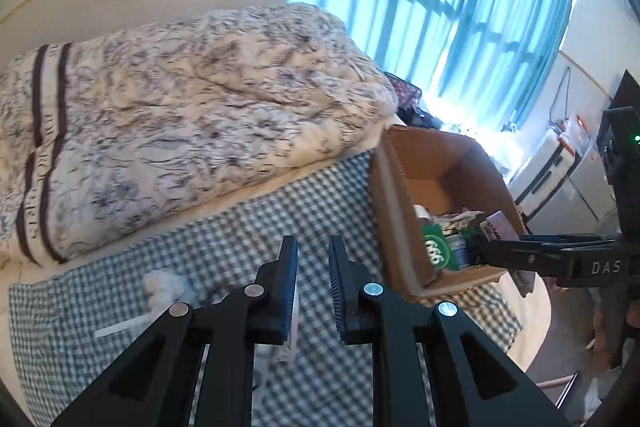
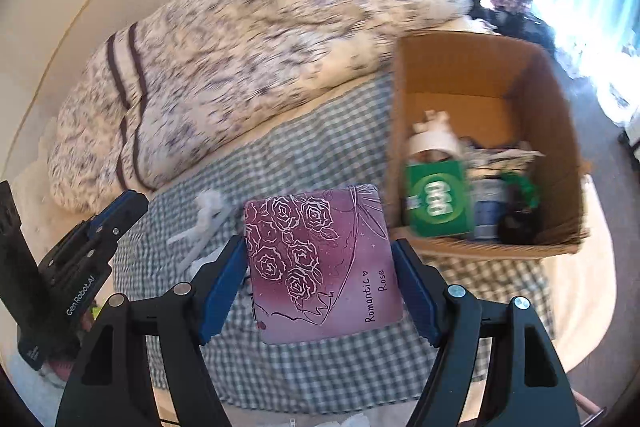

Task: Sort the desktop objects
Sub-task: 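Release the phone stand onto the sheet with left tool while right tool carries the card to the box, then drop the pink rose card into the box with right tool while left tool grasps the phone stand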

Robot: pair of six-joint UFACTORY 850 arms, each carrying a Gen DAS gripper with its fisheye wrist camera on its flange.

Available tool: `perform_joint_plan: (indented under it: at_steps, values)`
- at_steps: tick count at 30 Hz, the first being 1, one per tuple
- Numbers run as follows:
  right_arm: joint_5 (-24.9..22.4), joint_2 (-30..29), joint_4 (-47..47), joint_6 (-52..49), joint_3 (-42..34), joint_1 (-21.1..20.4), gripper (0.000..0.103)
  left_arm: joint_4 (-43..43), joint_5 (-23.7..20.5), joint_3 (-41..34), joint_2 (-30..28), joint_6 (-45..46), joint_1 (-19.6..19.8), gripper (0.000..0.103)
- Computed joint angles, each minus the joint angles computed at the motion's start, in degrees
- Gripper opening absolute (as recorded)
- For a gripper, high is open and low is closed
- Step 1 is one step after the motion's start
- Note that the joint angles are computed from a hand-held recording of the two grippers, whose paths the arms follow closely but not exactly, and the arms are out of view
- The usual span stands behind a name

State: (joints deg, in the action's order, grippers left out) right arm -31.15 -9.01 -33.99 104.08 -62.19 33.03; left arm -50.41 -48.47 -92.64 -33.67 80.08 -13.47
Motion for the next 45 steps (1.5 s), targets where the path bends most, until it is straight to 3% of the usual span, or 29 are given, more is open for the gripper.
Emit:
perform_joint_plan:
  at_steps: [2,4,5,13,19,25,30,35,38,39,45]
  values:
    - [0.5,2.1,0.1,0.2,2.8,-1.1,0.073,2.2,0.8,1.1,0.0,-1.9,-1.5,0.03]
    - [1.1,3.9,-0.1,0.7,5.3,-2.2,0.073,3.9,6.2,4.5,0.8,-2.3,-3.0,0.093]
    - [1.7,4.8,0.0,0.7,6.7,-2.9,0.073,3.9,9.1,6.2,1.2,-2.3,-3.4,0.097]
    - [5.2,6.4,5.5,-6.3,12.4,-8.6,0.073,19.5,14.0,6.3,-5.4,-21.1,-4.8,0.097]
    - [2.3,3.6,11.5,-12.5,12.4,-11.9,0.079,21.4,18.1,8.3,-7.7,-20.7,-6.8,0.097]
    - [2.9,4.2,11.4,-12.5,13.9,-13.2,0.082,27.1,21.0,6.0,-12.2,-23.4,-9.7,0.097]
    - [4.5,4.5,13.1,-12.2,15.3,-13.3,0.082,36.4,20.3,0.9,-17.9,-33.2,-10.9,0.097]
    - [5.9,4.5,15.4,-12.6,16.6,-13.1,0.082,37.4,16.5,-2.7,-20.8,-36.0,-10.7,0.098]
    - [6.8,4.4,16.6,-12.8,17.3,-13.2,0.082,34.9,15.5,-2.9,-20.7,-32.9,-10.2,0.085]
    - [7.1,4.3,17.2,-13.2,17.4,-13.3,0.082,34.5,15.5,-2.9,-20.5,-32.4,-10.1,0.075]
    - [7.2,4.2,17.5,-14.5,16.4,-13.5,0.082,30.0,12.5,-3.6,-19.6,-30.2,-7.9,0.07]
